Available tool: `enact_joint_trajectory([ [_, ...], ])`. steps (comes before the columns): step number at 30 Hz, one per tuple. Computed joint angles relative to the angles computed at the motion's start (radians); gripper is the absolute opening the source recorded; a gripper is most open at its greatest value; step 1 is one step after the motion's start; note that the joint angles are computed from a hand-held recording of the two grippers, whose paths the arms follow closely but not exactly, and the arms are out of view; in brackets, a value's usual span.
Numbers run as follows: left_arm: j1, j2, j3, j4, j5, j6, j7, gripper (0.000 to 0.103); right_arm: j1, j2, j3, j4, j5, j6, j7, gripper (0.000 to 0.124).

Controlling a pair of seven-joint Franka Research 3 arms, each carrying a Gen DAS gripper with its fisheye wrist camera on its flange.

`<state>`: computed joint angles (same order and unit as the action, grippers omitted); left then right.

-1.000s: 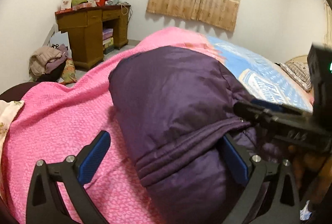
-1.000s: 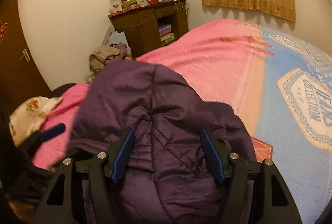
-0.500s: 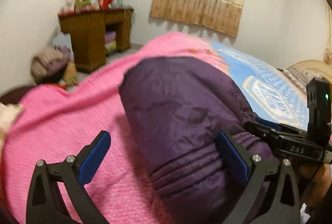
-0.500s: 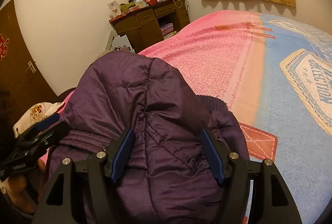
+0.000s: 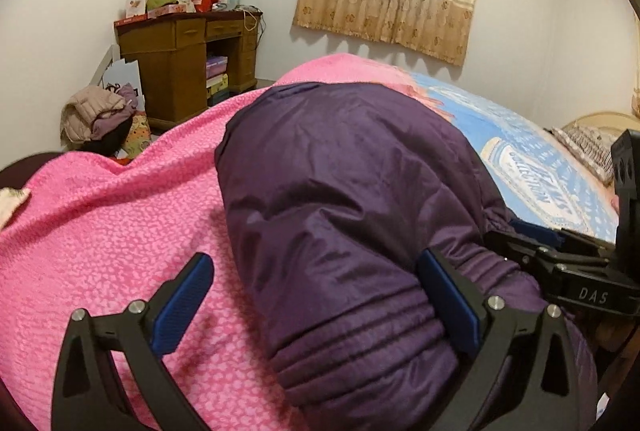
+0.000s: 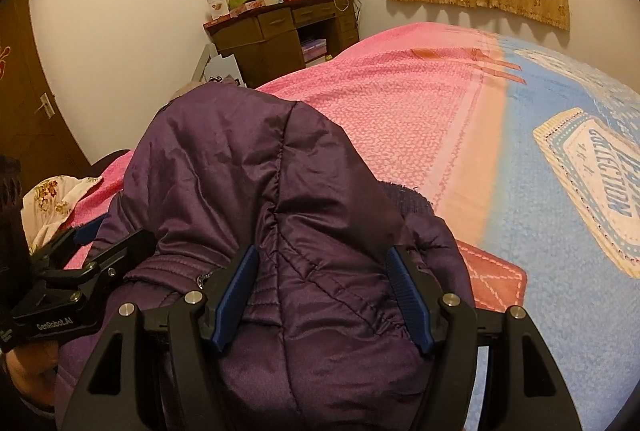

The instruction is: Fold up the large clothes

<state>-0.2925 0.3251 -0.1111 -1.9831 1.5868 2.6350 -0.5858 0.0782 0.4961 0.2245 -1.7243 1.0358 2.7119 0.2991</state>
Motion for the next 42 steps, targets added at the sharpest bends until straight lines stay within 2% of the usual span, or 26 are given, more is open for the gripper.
enact_joint_trajectory([
  [6, -0.004, 0.001, -0.001, 0.001, 0.013, -0.010, -0.014, 0.103, -0.001, -0.002, 0.005, -0.005, 0.015, 0.014, -0.013, 0.067],
  [9, 0.000, -0.004, -0.005, -0.001, -0.025, -0.006, 0.020, 0.103, 0.001, -0.003, 0.003, -0.004, 0.007, 0.011, -0.005, 0.067],
  [11, 0.001, -0.017, -0.009, -0.007, -0.075, -0.008, 0.060, 0.103, 0.010, -0.009, -0.008, -0.004, -0.015, 0.002, 0.023, 0.067],
  [15, -0.023, -0.028, -0.019, -0.001, -0.179, -0.089, 0.200, 0.103, 0.011, -0.019, 0.005, -0.026, -0.005, 0.049, 0.001, 0.068],
  [19, -0.021, -0.048, -0.012, -0.031, -0.172, -0.053, 0.141, 0.103, 0.015, -0.041, 0.007, -0.051, 0.000, 0.068, -0.005, 0.068],
  [23, -0.042, -0.082, -0.030, -0.061, -0.166, -0.113, 0.167, 0.103, 0.019, -0.070, 0.024, -0.093, 0.052, 0.143, -0.067, 0.070],
  [26, -0.031, -0.097, -0.036, -0.081, -0.170, -0.085, 0.149, 0.103, 0.023, -0.071, 0.011, -0.090, 0.039, 0.131, -0.051, 0.070],
  [29, -0.020, -0.117, -0.044, -0.098, -0.195, -0.059, 0.164, 0.103, 0.008, -0.098, 0.028, -0.116, 0.096, 0.139, -0.096, 0.071],
  [33, -0.036, -0.137, -0.061, -0.114, -0.214, -0.118, 0.209, 0.103, 0.016, -0.134, 0.032, -0.149, 0.188, 0.177, -0.178, 0.073],
  [37, -0.035, -0.177, -0.072, -0.143, -0.234, -0.113, 0.215, 0.103, 0.038, -0.226, -0.012, -0.209, 0.201, 0.143, -0.133, 0.074],
  [40, -0.048, -0.221, -0.094, -0.169, -0.207, -0.150, 0.221, 0.103, 0.023, -0.320, -0.029, -0.269, 0.374, 0.102, -0.251, 0.080],
  [42, -0.050, -0.238, -0.108, -0.176, -0.207, -0.167, 0.235, 0.103, 0.033, -0.376, -0.050, -0.314, 0.463, 0.108, -0.310, 0.081],
])
